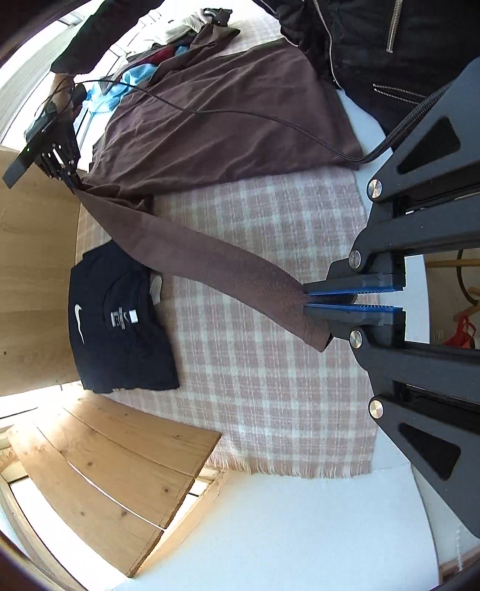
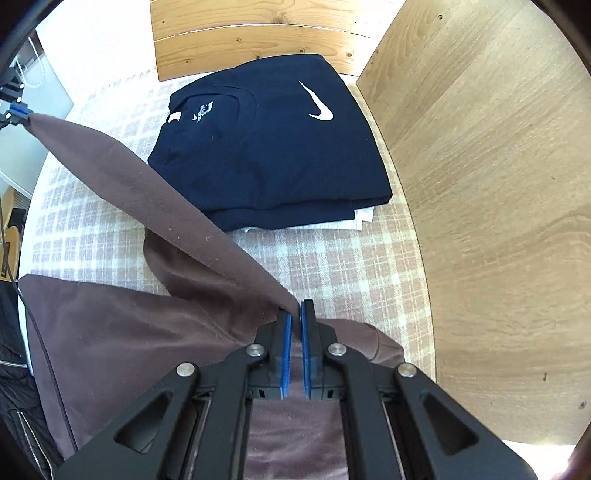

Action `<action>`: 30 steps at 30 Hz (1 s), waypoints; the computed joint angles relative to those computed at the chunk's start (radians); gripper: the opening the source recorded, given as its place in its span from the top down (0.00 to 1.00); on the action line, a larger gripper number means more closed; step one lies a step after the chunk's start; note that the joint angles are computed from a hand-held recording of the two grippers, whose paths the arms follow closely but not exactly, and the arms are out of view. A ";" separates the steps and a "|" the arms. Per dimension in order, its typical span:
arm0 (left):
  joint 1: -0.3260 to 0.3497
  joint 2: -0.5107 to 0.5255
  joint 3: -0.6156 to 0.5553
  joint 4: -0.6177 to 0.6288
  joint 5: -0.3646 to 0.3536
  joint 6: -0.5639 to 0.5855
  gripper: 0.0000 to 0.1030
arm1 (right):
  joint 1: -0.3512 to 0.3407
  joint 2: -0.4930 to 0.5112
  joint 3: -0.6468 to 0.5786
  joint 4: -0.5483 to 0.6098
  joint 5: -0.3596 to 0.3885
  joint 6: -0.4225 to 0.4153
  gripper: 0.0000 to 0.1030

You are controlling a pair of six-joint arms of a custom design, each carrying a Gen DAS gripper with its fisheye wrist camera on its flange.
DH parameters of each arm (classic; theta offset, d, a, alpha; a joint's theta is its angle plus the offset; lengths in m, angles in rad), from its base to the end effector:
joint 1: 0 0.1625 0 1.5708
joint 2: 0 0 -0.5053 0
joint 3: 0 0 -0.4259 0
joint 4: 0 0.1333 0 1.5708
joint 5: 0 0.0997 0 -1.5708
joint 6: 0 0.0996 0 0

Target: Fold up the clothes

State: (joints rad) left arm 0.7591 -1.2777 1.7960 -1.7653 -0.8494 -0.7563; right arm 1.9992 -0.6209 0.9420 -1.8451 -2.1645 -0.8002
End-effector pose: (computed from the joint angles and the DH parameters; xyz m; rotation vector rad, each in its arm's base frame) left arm -0.2886 -0.5482 0.3326 0.2132 2.3833 -0.3599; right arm 0.4490 -0.7963 0.2349 1.4900 -2.0807 -0.2035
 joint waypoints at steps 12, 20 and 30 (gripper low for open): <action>-0.104 0.185 0.228 -0.500 -0.307 -0.108 0.92 | -0.054 -0.205 0.323 -0.096 -0.079 0.048 0.95; -0.146 0.083 0.284 -0.479 -0.173 -0.321 0.92 | -0.031 -0.225 0.354 -0.024 -0.190 0.069 0.91; -0.042 0.168 0.242 -0.492 -0.234 -0.141 0.92 | 0.021 -0.184 0.392 0.031 -0.093 0.073 0.74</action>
